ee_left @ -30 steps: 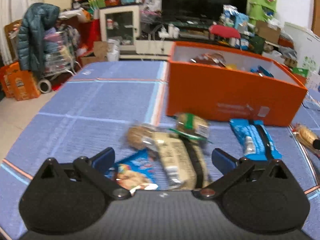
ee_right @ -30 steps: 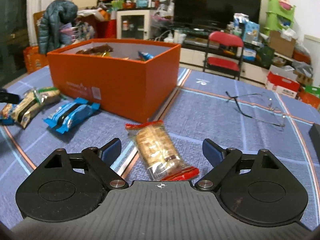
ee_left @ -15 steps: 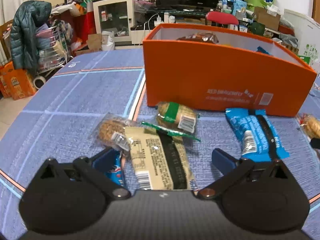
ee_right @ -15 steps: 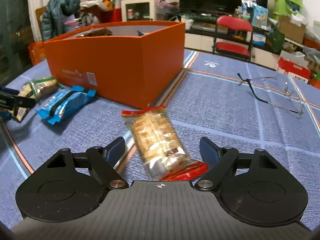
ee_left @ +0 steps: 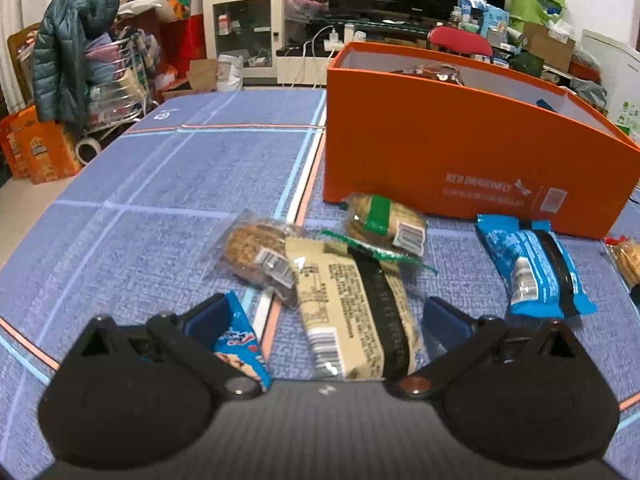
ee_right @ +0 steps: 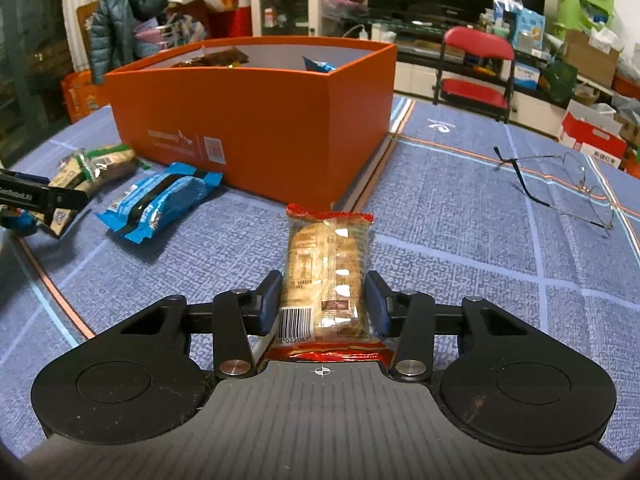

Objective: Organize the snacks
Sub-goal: 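Grasp the cream bread bag with the left tool while the right tool grasps the wafer pack, then lift both held bags and carry them over the orange box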

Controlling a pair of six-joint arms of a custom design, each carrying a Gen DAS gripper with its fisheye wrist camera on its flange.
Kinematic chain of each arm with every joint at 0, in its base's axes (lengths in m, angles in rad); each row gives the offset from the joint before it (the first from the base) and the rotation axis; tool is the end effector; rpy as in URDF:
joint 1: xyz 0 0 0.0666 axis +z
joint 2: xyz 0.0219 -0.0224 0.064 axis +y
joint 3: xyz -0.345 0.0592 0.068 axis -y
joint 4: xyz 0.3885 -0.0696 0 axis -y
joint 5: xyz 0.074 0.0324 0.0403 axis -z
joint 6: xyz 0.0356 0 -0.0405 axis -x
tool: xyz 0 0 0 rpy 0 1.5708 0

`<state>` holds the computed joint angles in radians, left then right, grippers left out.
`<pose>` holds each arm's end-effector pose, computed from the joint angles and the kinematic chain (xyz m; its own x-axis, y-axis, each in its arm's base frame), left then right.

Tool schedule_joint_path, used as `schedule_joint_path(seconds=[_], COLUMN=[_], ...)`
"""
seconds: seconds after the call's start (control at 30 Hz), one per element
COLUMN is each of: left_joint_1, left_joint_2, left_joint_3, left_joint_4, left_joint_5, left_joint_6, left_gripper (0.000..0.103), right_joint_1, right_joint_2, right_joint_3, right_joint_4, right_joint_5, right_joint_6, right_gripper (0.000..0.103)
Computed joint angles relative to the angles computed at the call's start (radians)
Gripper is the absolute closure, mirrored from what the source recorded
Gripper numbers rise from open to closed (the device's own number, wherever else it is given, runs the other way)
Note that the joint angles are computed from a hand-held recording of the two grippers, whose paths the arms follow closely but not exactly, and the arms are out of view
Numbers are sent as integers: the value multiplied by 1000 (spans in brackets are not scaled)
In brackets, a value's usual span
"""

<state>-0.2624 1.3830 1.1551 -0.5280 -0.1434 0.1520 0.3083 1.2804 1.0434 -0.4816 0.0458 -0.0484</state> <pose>0.4668 -0.1205 0.3194 -0.6785 0.0271 -0.7341 0.0542 0.9984 -0.0133 0.4277 0.1341 0.3171 -0.6396 -0.1530 -0.7533 -0.2396 0.9708 0.0063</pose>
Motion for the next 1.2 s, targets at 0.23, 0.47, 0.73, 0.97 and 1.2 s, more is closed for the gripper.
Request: schedule_joint_path(seconds=[0.23,0.47,0.73,0.97,1.2], left_joint_1=[12,-21,-8,-7,-4], left_joint_2=[-27,-9,8,-23,-119], left_joint_3=[-35,-23,5,-8,-51], left_joint_4=[48,55,27,5,23], left_joint_5=[41,33,25,60,142], left_joint_6=[11,-35,-13,-7,-21], left_gripper=[9,9,54,56,57], right_joint_1=[0,0,2,13,40], right_joint_2=[-3,-11,-24,-27,-34], right_joint_3=[-3,-11,-19,-11,-2], right_joint_4=[2,3,-5,-30,-62], right_joint_5=[-6,-11,-11,7,39], right_joint_6=[1,4,5,-14,3], right_gripper=[71,70,73,84,84])
